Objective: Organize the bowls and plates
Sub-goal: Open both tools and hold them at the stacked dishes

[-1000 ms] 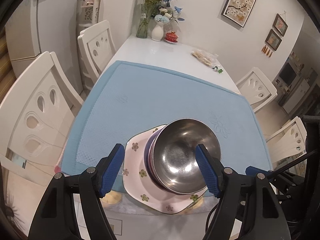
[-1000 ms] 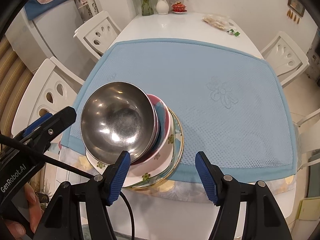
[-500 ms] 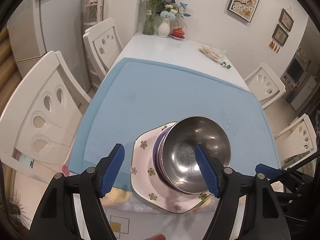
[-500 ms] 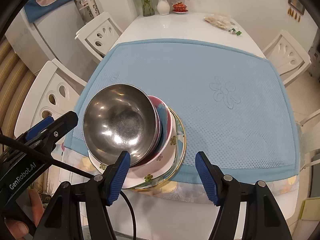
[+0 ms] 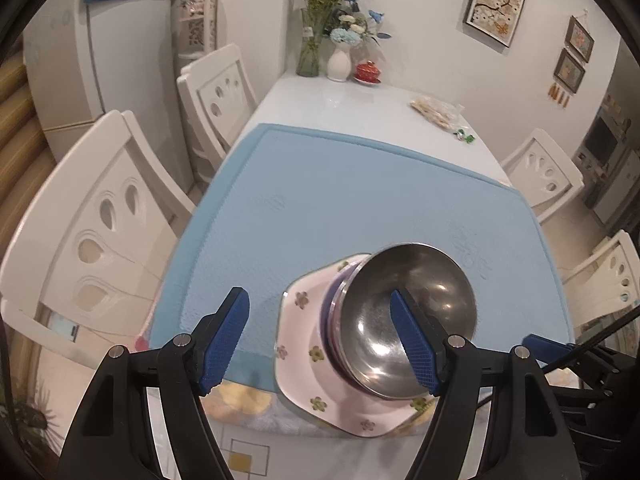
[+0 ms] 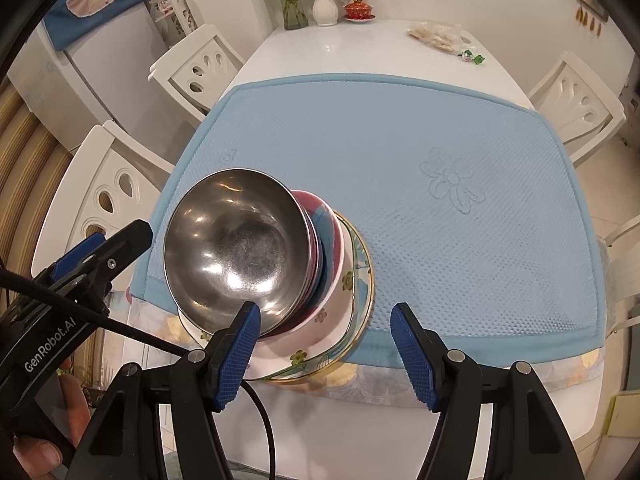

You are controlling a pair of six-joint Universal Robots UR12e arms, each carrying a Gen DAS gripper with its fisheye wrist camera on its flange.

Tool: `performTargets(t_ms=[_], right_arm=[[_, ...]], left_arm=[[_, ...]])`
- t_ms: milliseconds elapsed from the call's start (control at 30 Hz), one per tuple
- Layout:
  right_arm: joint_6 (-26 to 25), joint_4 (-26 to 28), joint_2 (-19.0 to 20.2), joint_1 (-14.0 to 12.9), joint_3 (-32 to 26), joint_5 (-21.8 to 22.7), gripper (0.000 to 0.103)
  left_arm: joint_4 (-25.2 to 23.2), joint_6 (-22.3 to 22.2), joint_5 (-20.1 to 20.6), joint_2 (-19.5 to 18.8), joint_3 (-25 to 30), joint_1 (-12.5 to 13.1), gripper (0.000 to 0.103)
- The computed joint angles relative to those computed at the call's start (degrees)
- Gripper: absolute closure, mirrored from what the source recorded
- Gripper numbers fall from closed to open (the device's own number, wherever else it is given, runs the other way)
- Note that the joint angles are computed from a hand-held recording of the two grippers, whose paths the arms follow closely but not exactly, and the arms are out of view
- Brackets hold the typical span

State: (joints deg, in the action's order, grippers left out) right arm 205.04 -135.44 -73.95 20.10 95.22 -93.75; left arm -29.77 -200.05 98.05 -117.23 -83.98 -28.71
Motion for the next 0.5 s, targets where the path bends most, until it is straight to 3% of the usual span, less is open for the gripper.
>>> performTargets(t_ms=[367, 500], right_arm=[[0.06, 0.54, 0.32, -0.32, -0.28, 0.88, 0.038], [0.03, 0.39, 0.3, -0.27, -0.18, 0.93, 0.038]], left_arm=[[-1.24, 3.17, 11.0, -0.92, 1.49, -1.49, 0.031], [-0.79, 3.43, 10.21, -0.73, 1.38, -1.43, 0.031]])
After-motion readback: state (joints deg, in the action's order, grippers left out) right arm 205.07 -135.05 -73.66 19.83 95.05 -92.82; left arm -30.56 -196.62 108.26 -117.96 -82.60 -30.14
